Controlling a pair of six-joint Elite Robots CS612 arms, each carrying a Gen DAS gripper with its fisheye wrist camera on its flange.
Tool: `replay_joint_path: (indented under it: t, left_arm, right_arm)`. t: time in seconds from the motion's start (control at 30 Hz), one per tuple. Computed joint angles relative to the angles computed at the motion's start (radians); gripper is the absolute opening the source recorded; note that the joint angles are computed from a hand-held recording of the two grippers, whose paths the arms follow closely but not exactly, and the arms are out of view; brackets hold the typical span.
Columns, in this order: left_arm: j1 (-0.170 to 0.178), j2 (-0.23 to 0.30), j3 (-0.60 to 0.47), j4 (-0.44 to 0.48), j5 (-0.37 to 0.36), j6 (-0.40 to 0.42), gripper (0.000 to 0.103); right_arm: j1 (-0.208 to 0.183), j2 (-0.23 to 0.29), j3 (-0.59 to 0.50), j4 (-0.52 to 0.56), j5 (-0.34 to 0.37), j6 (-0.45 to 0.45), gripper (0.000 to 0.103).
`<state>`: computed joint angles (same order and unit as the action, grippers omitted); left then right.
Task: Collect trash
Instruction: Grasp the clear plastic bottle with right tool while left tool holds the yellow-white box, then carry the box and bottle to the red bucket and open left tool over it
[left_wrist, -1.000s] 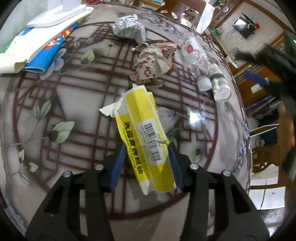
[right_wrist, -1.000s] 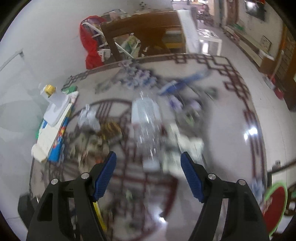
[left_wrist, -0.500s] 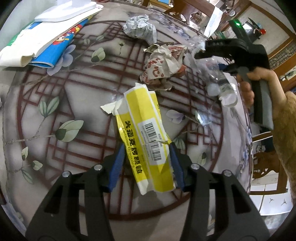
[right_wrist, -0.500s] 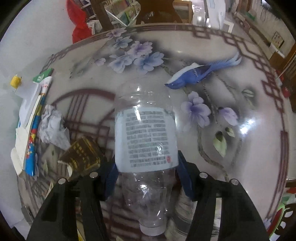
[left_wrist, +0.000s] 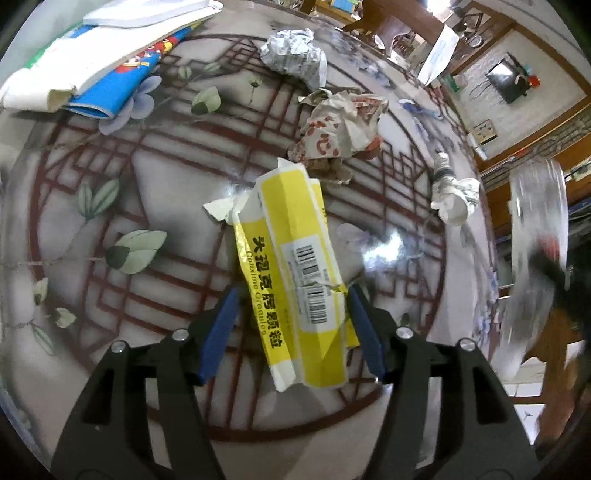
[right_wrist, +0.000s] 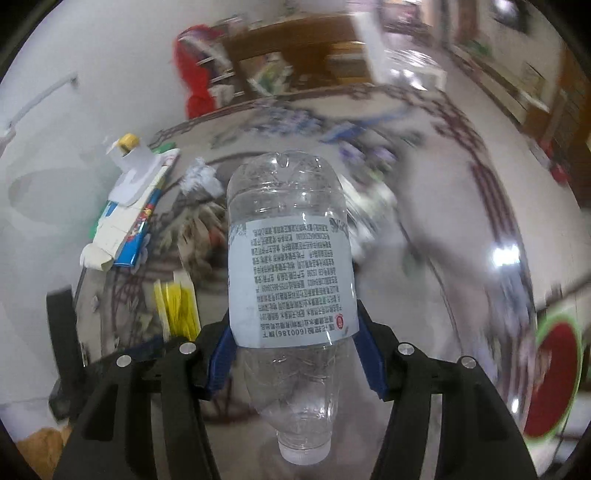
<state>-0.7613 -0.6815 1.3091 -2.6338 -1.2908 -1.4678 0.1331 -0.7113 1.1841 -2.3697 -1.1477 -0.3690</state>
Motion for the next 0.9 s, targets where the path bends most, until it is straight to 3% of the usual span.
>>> replay_joint_path:
  t: [0.07,0.13,0.37,0.7,0.9]
  left_arm:
    - [0.003,0.003,0.001,-0.03,-0.009,0.022,0.048]
    - [0.001,-0.002,-0.01,0.009,0.006,0.054,0.045]
    - [-0.025,-0.027,-0.025,0.015,0.11,0.112,0.042]
    - [-0.076,-0.016,-0.144,0.052,0.288,0.308,0.042]
    - [-0.092,0.008,-0.221,0.081,0.343,0.367,0.042]
  right_arm:
    - [-0.019,-0.029,0.061,-0.034,-0.002,0.062,0.057]
    - [-0.037,-0.05,0.106,-0.047,0.002,0.117,0.057]
    - [-0.071,-0.092,0.176,-0.153,0.027,0.204,0.057]
    - [-0.103,-0.116,0.215,-0.209,0.094,0.202,0.057]
    - [-0.126,-0.127,0.224,-0.245,0.116,0.205,0.057]
